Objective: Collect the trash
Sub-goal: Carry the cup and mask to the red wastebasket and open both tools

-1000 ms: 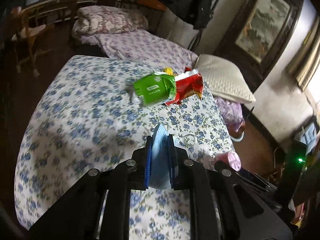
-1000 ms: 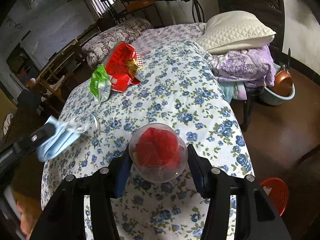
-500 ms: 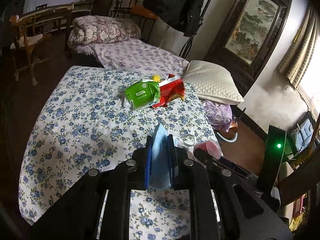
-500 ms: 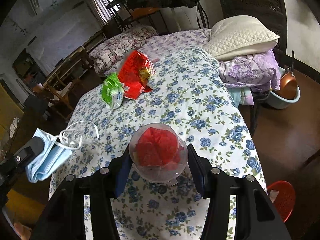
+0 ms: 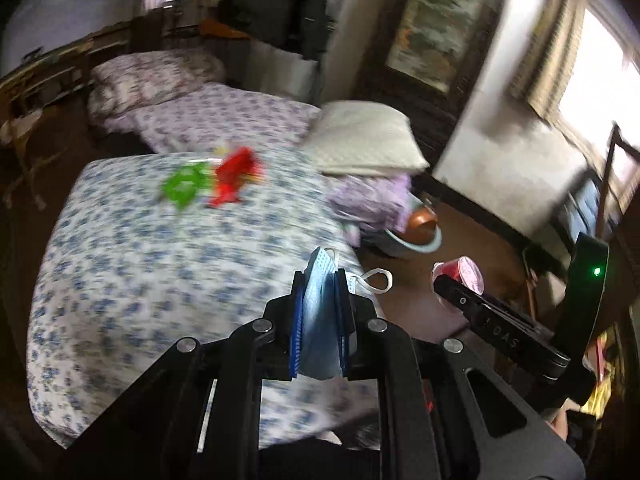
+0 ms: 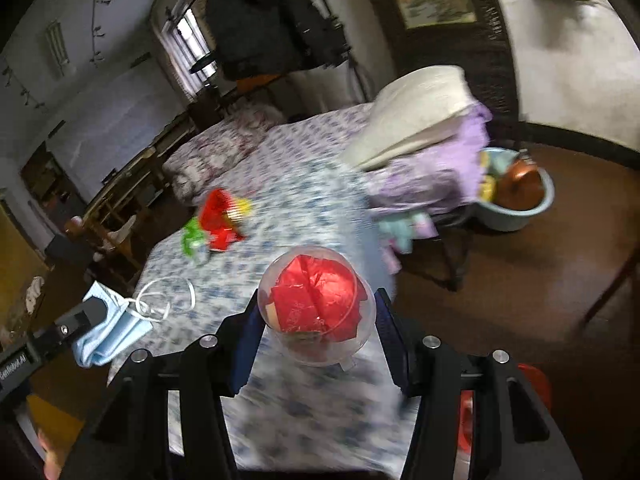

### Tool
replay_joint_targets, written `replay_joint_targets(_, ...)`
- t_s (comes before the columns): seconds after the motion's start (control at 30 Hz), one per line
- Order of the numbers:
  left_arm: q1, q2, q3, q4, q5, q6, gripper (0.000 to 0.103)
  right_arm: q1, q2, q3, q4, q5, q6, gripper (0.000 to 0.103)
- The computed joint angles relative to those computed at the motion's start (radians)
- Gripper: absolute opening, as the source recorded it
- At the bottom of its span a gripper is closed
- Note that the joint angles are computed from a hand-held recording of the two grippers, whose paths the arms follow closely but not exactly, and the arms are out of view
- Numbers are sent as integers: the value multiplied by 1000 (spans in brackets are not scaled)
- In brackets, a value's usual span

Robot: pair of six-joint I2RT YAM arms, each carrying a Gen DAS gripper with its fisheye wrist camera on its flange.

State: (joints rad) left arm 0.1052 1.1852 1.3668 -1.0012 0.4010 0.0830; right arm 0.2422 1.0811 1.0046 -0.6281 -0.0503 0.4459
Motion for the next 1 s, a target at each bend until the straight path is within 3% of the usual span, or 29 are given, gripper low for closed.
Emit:
replay_joint_targets(0.3,-651,39,-102,117,-375,-226,15,-559,-263,-161,-288,-248,-417,54)
replay_joint_targets(0.43,-815,172,-99,180,-467,-298,15,-763,-276,-260,-293,-350,-558,54)
replay_joint_targets(0.6,-895,415,-45,247,-532,-376,15,-1018,-136,-388,-208,-422,-696,54)
replay_joint_targets(0.7,-916,566,0,280,-527,-411,15,-1062,-55,-434,-140,-408,-722,54)
replay_joint_targets(0.87,-924,697,-1,369,-477,-412,15,-1082,123,-505,22,-370,-729,54)
replay_joint_targets(1.0,-886,772,-3,381,-413,-403,16,-1013,332,-555,222,-327,-667,54)
